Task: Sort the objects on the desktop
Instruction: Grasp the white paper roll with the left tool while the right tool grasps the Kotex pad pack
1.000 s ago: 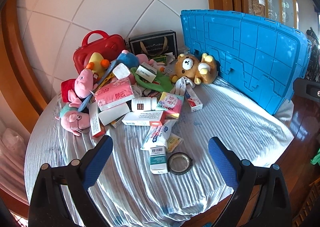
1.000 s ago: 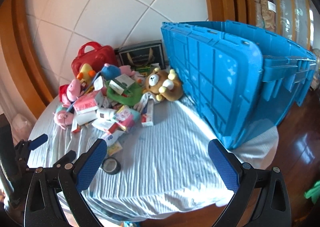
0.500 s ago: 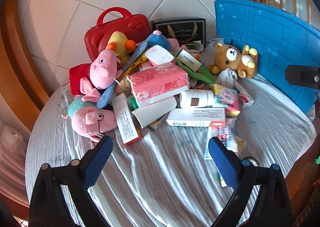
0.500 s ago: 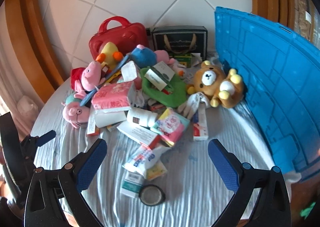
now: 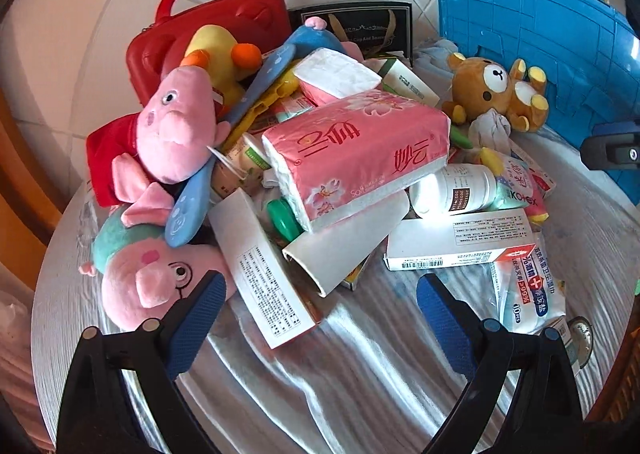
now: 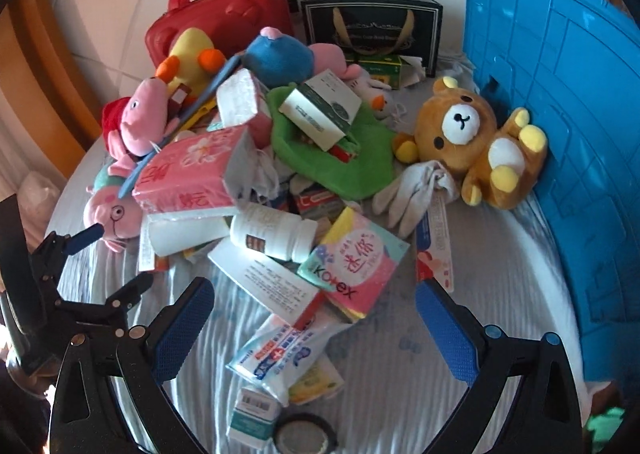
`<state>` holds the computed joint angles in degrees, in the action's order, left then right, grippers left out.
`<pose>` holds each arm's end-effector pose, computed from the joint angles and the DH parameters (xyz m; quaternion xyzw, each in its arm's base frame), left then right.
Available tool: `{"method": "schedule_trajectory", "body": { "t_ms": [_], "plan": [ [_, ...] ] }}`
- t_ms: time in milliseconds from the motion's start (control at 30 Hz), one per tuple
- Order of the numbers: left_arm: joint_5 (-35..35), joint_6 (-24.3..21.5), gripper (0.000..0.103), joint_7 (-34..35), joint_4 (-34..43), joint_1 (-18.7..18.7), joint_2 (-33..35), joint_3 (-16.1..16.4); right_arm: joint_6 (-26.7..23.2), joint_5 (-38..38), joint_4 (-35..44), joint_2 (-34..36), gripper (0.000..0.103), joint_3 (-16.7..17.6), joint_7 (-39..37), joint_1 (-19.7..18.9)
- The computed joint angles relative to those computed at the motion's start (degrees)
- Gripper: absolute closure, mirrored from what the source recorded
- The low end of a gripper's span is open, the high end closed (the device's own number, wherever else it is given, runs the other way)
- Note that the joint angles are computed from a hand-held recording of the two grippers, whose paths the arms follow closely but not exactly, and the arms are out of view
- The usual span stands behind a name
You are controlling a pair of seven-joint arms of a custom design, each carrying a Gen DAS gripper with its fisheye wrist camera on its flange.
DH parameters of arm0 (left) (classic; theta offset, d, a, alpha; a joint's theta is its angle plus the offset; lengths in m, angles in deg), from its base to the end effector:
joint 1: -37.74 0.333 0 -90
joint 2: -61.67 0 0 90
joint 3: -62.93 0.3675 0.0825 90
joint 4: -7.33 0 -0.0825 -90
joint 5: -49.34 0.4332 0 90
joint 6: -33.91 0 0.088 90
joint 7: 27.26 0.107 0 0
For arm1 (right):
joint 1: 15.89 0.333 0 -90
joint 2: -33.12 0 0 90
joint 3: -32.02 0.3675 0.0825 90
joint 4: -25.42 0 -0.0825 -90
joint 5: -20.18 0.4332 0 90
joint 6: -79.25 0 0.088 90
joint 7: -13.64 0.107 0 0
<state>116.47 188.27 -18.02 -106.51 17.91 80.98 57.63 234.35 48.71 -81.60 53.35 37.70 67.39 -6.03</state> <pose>0.6033 -0.3126 0.3356 -0.6578 0.6652 -0.2019 0.2899 0.7040 0.1717 0.3965 -0.8205 0.4944 -0.0935 0.2713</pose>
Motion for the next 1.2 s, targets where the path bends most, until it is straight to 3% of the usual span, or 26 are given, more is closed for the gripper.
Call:
{"method": "schedule_trajectory", "body": {
  "t_ms": [133, 333, 433, 500, 600, 633, 800, 867, 900, 933, 1033, 1200],
  "plan": [
    [-2.44, 3.94, 0.025, 8.65, 1.54, 2.28, 2.78, -0.35, -0.64, -2.24, 3.97, 3.13, 0.0, -1.36, 2.09, 0.2],
    [-4.8, 10.26, 0.025, 15.73, 3.15, 2.33, 5.5, 2.15, -3.9, -6.16, 9.7, 7.9, 0.001, -2.7, 7.1, 1.03],
    [-12.26, 11.92, 0.027, 25.16, 3.89, 4.9, 7.53, -0.06, -6.3, -8.37, 12.19, 10.16, 0.001, -3.39, 10.04, 1.59],
    [-11.93, 13.15, 0.027, 26.35, 3.87, 3.96, 7.91, 0.93, -7.29, -9.61, 13.48, 11.38, 0.001, -3.81, 12.02, 1.89],
    [-23.7, 14.52, 0.04, 39.35, 3.81, 9.32, 9.37, -6.02, -7.35, -10.61, 14.28, 12.29, 0.0, -4.04, 14.08, 1.77],
    [-24.61, 14.19, 0.042, 40.61, 4.25, 9.16, 9.73, -6.37, -7.79, -10.87, 14.72, 12.61, 0.001, -4.1, 14.74, 1.67],
    [-27.65, 13.65, 0.041, 41.13, 8.02, 4.6, 11.61, -2.11, -10.71, -12.81, 16.79, 14.07, 0.001, -4.46, 16.91, 1.53],
    [-33.25, 14.08, 0.044, 43.55, 8.58, 7.14, 12.56, -4.64, -11.8, -13.44, 17.65, 14.74, 0.001, -4.35, 17.07, 1.48],
    [-36.38, 14.62, 0.051, 45.22, 8.53, 8.18, 12.85, -5.83, -12.46, -13.17, 18.12, 15.08, 0.001, -3.94, 16.84, 1.15],
    [-36.62, 14.64, 0.057, 44.14, 8.41, 7.4, 12.72, -5.03, -13.3, -12.45, 18.81, 15.52, 0.001, -3.35, 16.55, 0.64],
    [-35.0, 13.02, 0.058, 41.73, 7.7, 1.84, 11.7, 0.51, -15.02, -11.08, 21.32, 17.38, 0.001, -2.94, 17.6, 0.22],
    [-34.88, 13.1, 0.058, 39.71, 7.14, 0.16, 11.36, 2.23, -17.52, -8.81, 25.01, 19.83, 0.001, -2.48, 20.25, -0.65]
  ]
}}
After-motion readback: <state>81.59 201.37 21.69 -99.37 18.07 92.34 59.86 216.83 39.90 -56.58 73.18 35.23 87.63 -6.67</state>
